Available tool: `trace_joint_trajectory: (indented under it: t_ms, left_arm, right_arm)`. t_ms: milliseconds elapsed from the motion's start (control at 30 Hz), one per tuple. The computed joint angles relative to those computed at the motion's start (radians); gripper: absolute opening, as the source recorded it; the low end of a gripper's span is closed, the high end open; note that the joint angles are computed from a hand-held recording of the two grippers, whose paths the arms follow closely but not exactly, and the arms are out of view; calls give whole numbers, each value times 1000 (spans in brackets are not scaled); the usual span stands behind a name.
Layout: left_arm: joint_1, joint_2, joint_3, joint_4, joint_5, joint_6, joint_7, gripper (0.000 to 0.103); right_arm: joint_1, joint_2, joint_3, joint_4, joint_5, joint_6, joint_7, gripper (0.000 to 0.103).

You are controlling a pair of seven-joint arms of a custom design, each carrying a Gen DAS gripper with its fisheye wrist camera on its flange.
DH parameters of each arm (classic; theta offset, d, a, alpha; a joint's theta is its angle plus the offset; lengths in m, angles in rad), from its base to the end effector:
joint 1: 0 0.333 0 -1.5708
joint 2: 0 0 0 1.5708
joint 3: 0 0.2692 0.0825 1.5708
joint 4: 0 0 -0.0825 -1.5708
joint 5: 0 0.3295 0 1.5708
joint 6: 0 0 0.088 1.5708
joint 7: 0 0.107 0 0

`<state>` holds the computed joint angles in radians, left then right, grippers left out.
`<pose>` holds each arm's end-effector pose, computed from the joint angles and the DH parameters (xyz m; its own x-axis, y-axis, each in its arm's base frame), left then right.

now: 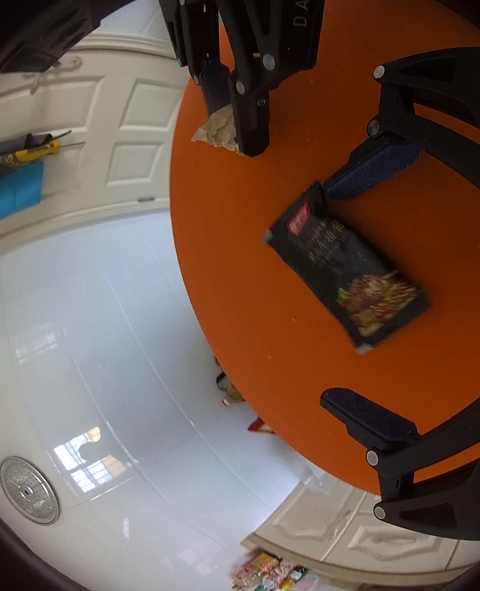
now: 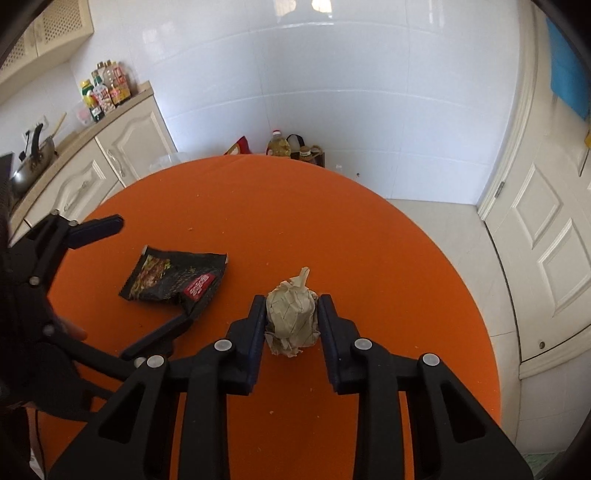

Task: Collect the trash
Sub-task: 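Grasp the black snack wrapper with the left tool while the right tool grasps the beige paper, then carry the black wrapper and beige paper to the blue bin and open both tools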

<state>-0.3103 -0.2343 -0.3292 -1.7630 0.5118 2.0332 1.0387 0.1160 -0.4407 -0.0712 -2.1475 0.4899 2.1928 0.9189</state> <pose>0.3860 -0.2784 0.6618 -0.1261 -0.9531 -0.2751 -0.7309 0.2768 -0.6238 0.4250 0.0307 0.5994 0.5239 -0.8376 -0.1552 -0.7184 -0.3365 -0.6088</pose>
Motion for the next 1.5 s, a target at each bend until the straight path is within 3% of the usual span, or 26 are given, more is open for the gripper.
trace_joint_trajectory:
  t_ms: [67,133,233,333,733,800,1167,1267,1367,1400,1467,1500]
  left_arm:
    - [2,0,53,-23,-97,73,42,71]
    - [15,21,92,-26,-222,146,81,42]
    - [52,70,103,5,-289,195,85,22]
    - [77,120,104,49,-315,219,81,13]
    - [111,76,120,-75,-436,424,22,4]
    - [119,69,101,-89,-443,472,17,4]
    - [22,-89,8,-200,-278,540,-259,3]
    - [-14,-181,2,-267,-261,555,-287,3]
    - [-26,-186,-32,-253,-209,581,-291,3]
    - [-64,-228,-36,-260,-211,544,-337,3]
    - [-75,-235,-61,-253,-224,572,-293,3]
    - [-106,-261,-57,-258,-225,546,-321,3]
  right_arm:
    - [-1,-4,-11,8,8,-12,-5,28]
    - [-5,-9,-13,11,12,-15,-2,28]
    - [-8,-21,-16,9,15,-22,3,28]
    - [-10,-39,-21,4,19,-35,1,28]
    - [-36,-114,-62,-8,46,-96,-23,28]
    - [-44,-132,-70,-11,49,-106,-26,28]
    - [-117,-264,-136,-16,38,-176,-48,28]
    - [-143,-300,-167,-12,32,-198,-55,28]
    - [-176,-325,-209,-1,22,-223,-68,28]
    - [-192,-332,-227,6,17,-231,-72,28]
    - [-220,-339,-261,22,9,-250,-82,28]
    - [-234,-338,-277,31,4,-256,-89,28]
